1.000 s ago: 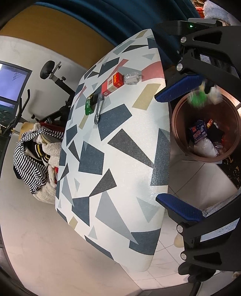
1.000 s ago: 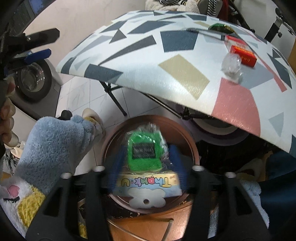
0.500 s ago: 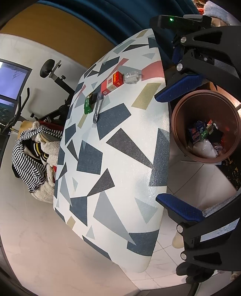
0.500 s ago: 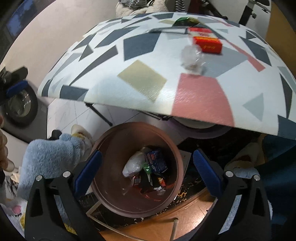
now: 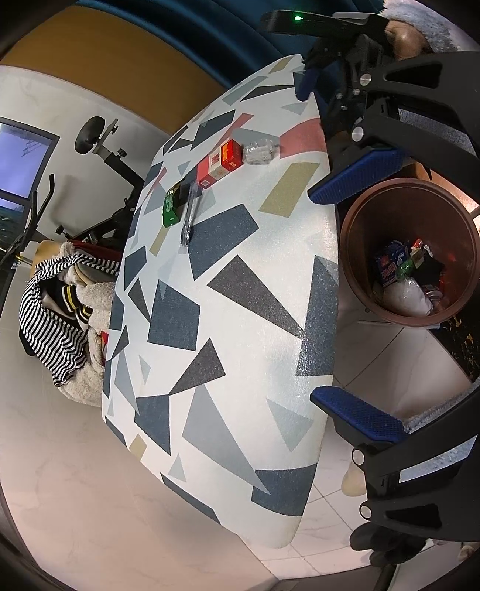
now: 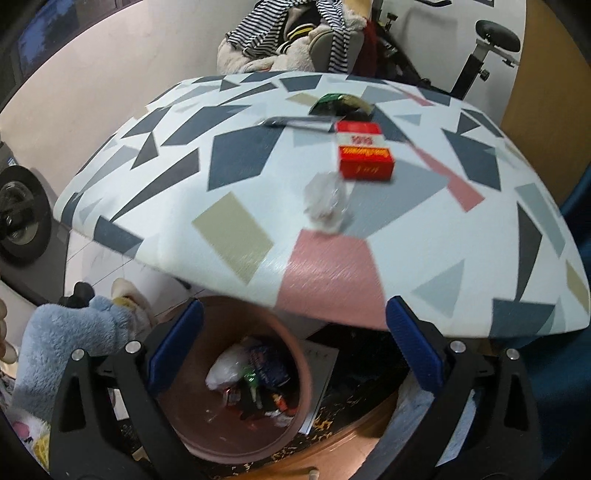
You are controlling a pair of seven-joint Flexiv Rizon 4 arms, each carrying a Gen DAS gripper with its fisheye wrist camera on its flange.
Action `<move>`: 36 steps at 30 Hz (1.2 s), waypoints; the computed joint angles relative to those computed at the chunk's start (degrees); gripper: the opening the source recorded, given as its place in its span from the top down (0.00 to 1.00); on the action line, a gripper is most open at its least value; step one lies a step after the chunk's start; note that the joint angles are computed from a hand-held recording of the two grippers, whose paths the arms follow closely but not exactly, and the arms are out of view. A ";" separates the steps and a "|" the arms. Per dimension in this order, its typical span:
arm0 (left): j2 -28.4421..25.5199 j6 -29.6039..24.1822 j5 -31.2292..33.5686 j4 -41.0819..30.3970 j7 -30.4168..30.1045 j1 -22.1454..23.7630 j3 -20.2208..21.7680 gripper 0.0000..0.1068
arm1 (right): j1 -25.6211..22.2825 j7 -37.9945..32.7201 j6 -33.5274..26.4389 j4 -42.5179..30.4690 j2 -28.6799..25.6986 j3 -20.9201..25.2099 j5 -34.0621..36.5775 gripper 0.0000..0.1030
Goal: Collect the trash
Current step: 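Grasp the clear plastic cup on the table with the right tool, then move the left tool toward the wrapped metal spoon while the right tool holds the cup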
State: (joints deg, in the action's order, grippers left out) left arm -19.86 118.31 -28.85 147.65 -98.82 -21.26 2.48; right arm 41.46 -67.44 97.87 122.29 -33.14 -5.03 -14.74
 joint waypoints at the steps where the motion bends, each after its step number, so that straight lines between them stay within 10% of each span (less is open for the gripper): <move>1: -0.09 -0.17 0.22 -0.14 -0.05 0.25 -0.09 0.10 | 0.38 -0.07 0.39 -0.49 -0.34 -0.89 0.00 0.06; 26: -2.84 -3.64 8.83 -3.48 -4.55 6.41 -0.92 0.10 | -11.69 0.51 -8.96 -19.44 -11.37 10.61 -2.75 0.63; 36: -3.07 -4.26 10.15 -4.27 -5.05 6.15 -0.85 0.10 | -11.37 0.92 -3.76 -15.31 -9.25 8.89 -2.18 0.68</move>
